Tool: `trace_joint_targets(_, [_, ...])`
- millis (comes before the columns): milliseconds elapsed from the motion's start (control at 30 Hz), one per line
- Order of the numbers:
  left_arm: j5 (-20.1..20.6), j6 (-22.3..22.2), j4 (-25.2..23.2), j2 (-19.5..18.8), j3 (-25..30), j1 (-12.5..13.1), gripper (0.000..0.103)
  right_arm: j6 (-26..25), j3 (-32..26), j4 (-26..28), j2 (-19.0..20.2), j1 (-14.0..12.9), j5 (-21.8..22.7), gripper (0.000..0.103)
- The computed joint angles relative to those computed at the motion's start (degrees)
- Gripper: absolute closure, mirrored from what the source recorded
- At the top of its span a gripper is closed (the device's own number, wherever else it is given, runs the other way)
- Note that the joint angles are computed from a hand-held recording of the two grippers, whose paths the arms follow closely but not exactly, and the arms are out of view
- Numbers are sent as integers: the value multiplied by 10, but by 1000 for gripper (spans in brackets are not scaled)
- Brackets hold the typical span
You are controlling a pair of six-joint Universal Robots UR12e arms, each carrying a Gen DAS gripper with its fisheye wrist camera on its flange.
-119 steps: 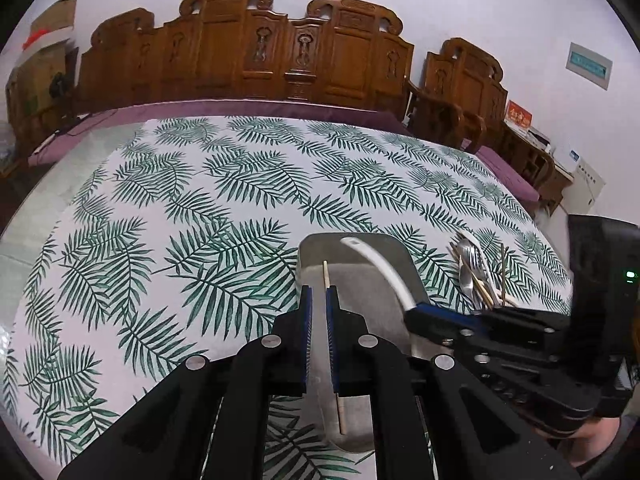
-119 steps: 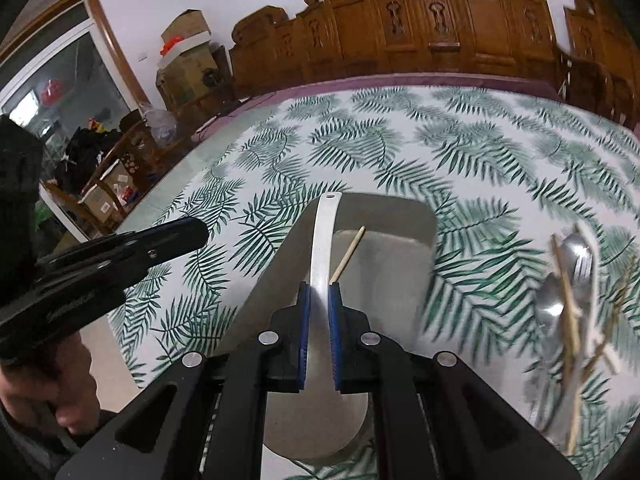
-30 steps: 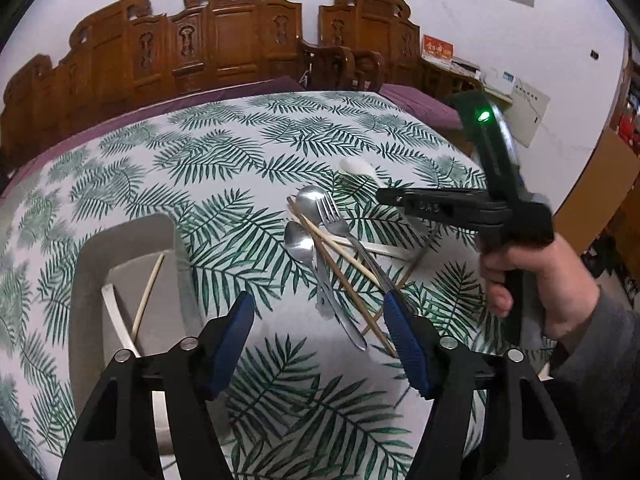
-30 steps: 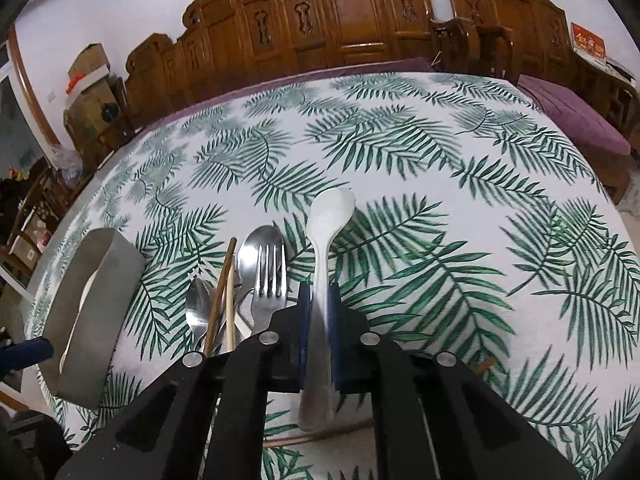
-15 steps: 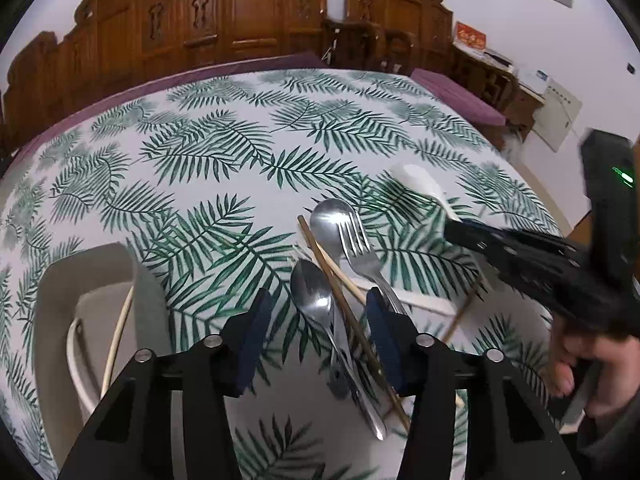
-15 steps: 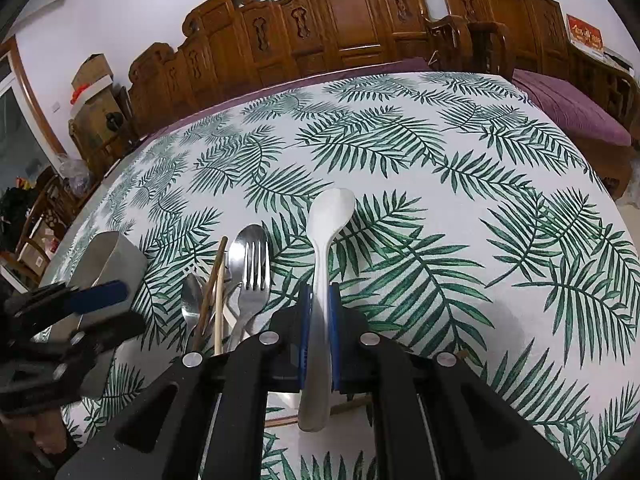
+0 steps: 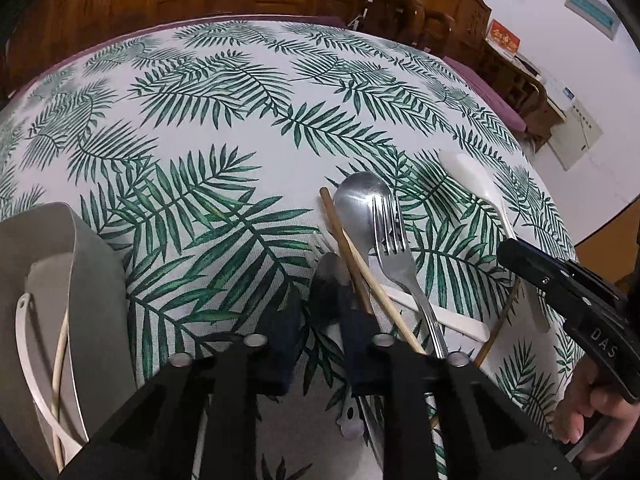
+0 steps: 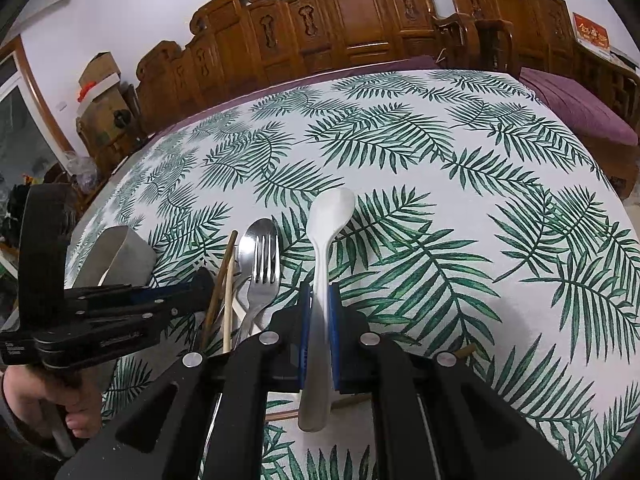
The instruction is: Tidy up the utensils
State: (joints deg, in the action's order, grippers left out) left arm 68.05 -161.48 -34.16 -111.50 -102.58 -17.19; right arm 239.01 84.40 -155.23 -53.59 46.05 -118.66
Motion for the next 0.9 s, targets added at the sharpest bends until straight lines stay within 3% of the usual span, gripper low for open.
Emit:
trace_joint_targets(133, [-17,8,6,6,-6,3,102,-1,-2,2,0,2,-2,93])
trace_joint_targets(367, [-15,33,30,34,-27,6,102,-4,-10,4,2,8,-9,93])
trace_joint_targets(900, [-34,59,62,104,-62,50,102,-42,-79,31,25,38,-41,93])
